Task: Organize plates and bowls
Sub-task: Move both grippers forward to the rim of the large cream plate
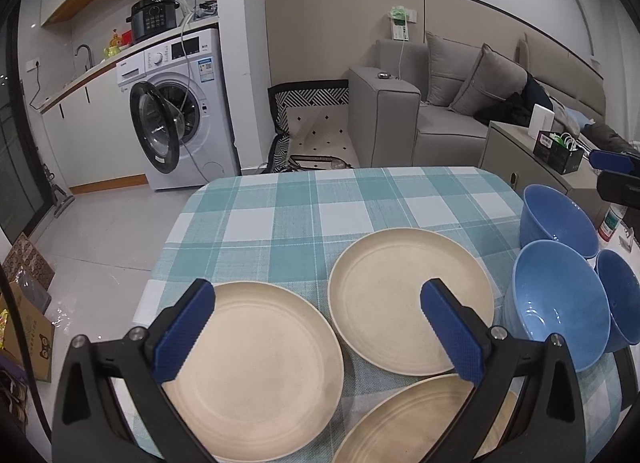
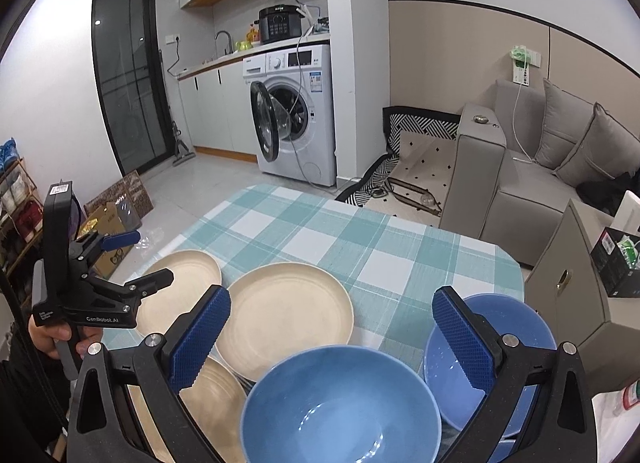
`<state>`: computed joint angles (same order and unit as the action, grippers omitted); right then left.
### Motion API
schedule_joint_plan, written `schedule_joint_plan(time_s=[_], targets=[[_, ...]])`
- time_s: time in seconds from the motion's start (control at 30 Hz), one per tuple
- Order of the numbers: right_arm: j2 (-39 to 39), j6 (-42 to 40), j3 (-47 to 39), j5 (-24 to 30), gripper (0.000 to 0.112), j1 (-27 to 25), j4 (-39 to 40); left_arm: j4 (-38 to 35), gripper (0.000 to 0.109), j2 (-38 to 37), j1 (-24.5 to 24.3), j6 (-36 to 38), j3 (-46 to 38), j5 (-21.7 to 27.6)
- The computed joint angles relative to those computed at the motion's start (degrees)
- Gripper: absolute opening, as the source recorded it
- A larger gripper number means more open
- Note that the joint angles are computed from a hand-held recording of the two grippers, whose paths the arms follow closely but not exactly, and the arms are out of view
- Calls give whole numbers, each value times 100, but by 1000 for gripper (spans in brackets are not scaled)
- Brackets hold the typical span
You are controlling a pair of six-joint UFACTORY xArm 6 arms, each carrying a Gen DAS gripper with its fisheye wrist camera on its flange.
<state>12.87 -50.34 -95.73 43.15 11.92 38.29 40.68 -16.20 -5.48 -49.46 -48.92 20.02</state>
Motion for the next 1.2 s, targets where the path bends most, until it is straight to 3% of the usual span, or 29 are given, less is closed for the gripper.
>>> schedule_joint_plan(time_s=[0.4,0.7,1.2], targets=[[608,432,-667,386,103,154,-666,-328,103,479,-60,633,-236,-154],[1111,944,-1204,705,103,290,-1249,-1269,103,929,31,1195,-487,-166],[2393,1618,-2862,1676,102,430,-2044,-2136,101,1527,25,2113,-980,97]])
